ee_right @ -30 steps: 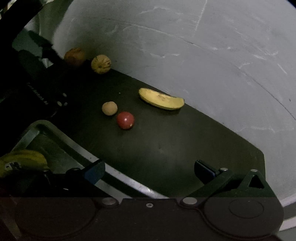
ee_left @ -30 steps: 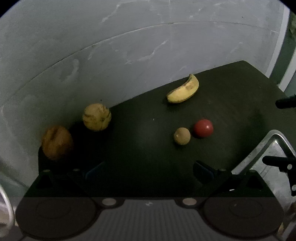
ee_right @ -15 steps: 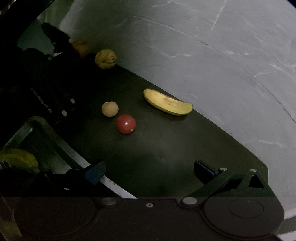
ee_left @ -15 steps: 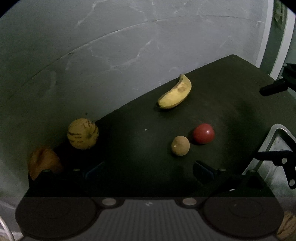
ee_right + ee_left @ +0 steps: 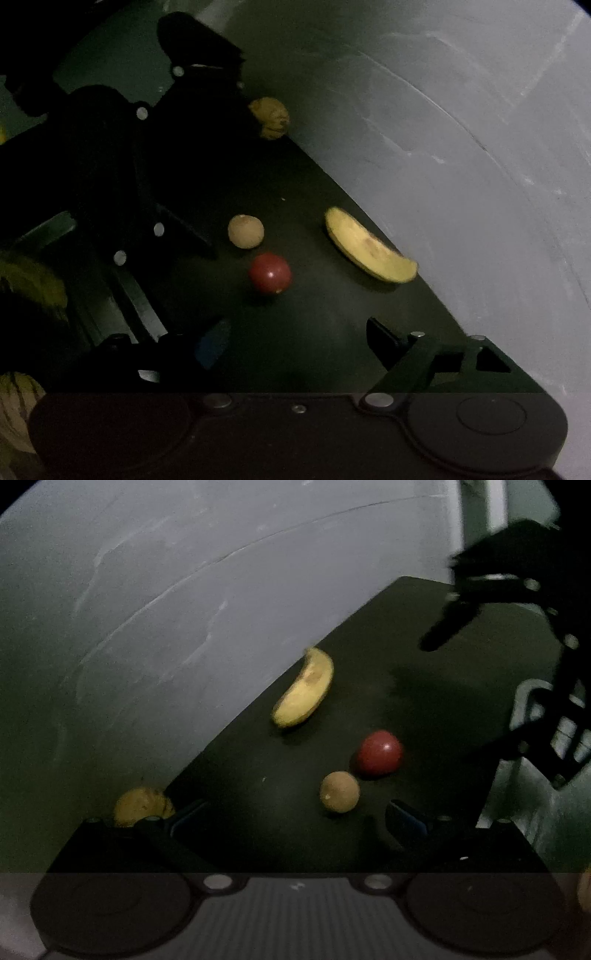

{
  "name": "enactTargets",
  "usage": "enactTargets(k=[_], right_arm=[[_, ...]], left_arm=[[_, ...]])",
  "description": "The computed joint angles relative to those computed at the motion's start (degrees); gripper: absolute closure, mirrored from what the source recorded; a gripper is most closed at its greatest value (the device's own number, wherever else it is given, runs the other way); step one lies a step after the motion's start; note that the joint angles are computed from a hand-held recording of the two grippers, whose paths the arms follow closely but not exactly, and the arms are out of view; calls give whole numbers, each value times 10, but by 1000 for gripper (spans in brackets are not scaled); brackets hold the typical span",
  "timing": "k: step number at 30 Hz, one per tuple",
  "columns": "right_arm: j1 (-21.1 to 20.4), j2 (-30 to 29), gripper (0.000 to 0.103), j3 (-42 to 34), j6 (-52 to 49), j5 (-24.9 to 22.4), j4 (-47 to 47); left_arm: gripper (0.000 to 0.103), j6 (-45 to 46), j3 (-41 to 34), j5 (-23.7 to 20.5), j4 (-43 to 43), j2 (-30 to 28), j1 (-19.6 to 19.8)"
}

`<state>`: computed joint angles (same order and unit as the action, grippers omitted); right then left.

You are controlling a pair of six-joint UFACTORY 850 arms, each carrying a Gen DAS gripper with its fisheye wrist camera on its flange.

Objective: Organize fruits
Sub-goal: 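Grasp the small tan fruit with the left tool while the right tool grasps the red tomato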

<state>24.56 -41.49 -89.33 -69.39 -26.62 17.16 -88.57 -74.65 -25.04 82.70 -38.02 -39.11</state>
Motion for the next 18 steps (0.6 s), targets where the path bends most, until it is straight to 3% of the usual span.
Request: enactTargets(k=[10,18], right_arm=[[5,-31,39,-45,-88,-65,27],[6,-54,49,-74,-127,-87,33]], left_arm=[[10,-4,2,30,76,-4,4],[17,7,0,64,99,-9,16]])
